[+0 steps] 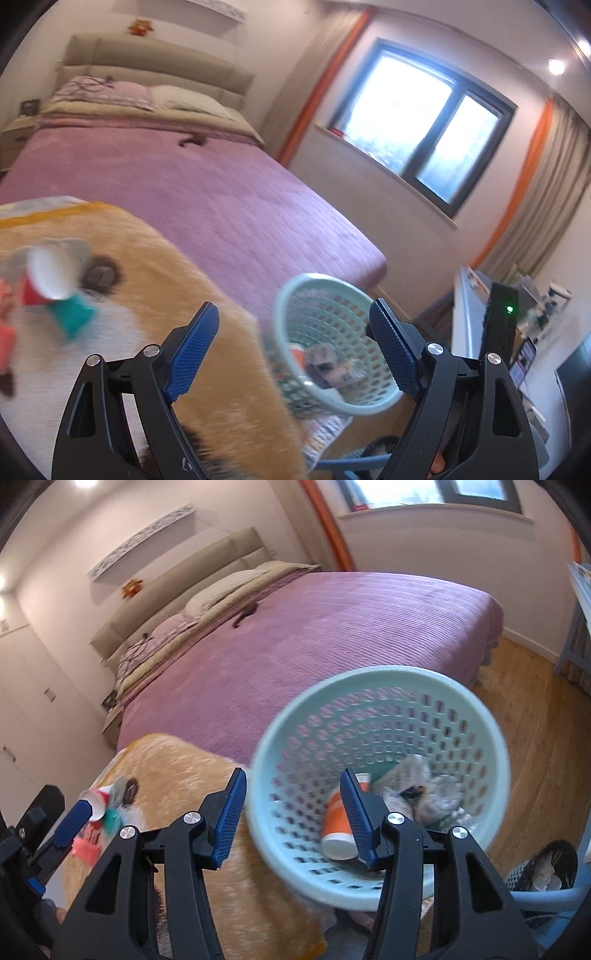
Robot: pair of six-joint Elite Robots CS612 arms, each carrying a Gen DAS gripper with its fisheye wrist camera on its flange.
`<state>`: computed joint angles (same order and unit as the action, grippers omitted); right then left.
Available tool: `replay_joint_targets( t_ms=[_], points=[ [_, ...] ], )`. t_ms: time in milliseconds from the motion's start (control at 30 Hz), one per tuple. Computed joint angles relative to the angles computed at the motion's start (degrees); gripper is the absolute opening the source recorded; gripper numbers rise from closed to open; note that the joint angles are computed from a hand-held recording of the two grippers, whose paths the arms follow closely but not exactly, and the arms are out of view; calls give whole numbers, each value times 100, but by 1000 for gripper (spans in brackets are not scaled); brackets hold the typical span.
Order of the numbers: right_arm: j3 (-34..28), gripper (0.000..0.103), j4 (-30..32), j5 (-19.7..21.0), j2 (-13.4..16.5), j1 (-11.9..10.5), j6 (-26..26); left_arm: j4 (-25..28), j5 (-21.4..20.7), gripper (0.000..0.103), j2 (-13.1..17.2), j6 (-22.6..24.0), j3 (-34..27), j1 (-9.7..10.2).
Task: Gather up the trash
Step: 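Withdraw both tools from the basket toward the rug, then grasp the pink bag with left tool while right tool grasps red-white cup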
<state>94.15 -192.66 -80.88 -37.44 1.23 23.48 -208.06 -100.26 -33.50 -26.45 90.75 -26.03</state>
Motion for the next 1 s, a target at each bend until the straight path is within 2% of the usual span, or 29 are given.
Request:
replay_joint_targets(
  t_ms=[167, 367, 467, 533, 600, 700, 900, 1000],
  points=[
    [-198, 50, -30, 180, 30, 241, -452, -340, 713, 81, -226, -304, 512, 201],
    [-575, 50, 21, 490, 153, 577, -1041, -376, 1492, 81, -393, -722, 978, 516],
    [-872, 58, 203, 715, 264, 738, -1256, -269, 1670, 81, -417, -803, 1089, 649],
    [-1097, 60, 356, 954, 358, 825, -1381, -103, 1583, 82, -411, -847, 1073, 728],
    [-1338, 60, 519, 1149, 458, 913, -1469, 46, 1269, 82, -329, -921, 985, 846],
    [-1630, 64, 706, 1154, 583, 1038, -1577, 197, 1076, 82, -213, -937, 843, 937],
    [-2154, 66, 1022, 1176, 892, 1183, -1607, 300, 1057, 80, -74, -958, 732, 939],
    [-2374, 68, 1114, 1229, 1045, 1204, -1456, 324, 1109, 74, -70, -878, 744, 916]
  ],
)
